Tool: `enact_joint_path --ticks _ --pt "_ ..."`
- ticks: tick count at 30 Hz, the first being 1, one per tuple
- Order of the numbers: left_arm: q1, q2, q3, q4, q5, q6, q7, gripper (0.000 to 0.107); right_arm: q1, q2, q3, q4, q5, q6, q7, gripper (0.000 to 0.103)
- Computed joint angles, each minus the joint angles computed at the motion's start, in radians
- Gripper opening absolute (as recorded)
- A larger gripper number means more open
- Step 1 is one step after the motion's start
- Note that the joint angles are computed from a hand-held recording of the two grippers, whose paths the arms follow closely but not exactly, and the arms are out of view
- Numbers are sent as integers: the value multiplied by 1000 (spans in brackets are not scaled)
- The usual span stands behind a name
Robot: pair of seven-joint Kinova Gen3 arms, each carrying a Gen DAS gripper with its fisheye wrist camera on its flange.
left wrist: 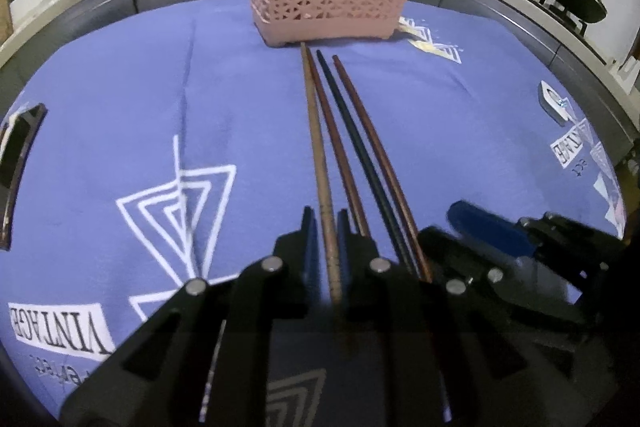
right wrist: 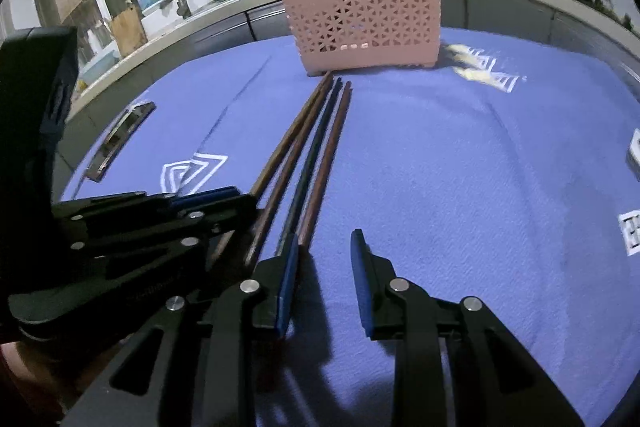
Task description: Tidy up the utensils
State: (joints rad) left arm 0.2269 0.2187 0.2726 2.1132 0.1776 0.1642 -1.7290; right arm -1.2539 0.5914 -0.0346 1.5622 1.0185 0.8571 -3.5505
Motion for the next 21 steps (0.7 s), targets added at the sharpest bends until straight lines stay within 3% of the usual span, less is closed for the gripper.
enact_joint_path --ticks 5,12,21 --pt "137 -9 -143 4 -99 -9 115 10 1 -5 4 28 12 -5 -50 29" --pt "255 -13 -260 11 -235 -23 255 10 0 13 -4 6 13 11 -14 29" --pt "325 -14 -330 19 -359 -39 377 11 -8 16 7 9 11 36 -25 29"
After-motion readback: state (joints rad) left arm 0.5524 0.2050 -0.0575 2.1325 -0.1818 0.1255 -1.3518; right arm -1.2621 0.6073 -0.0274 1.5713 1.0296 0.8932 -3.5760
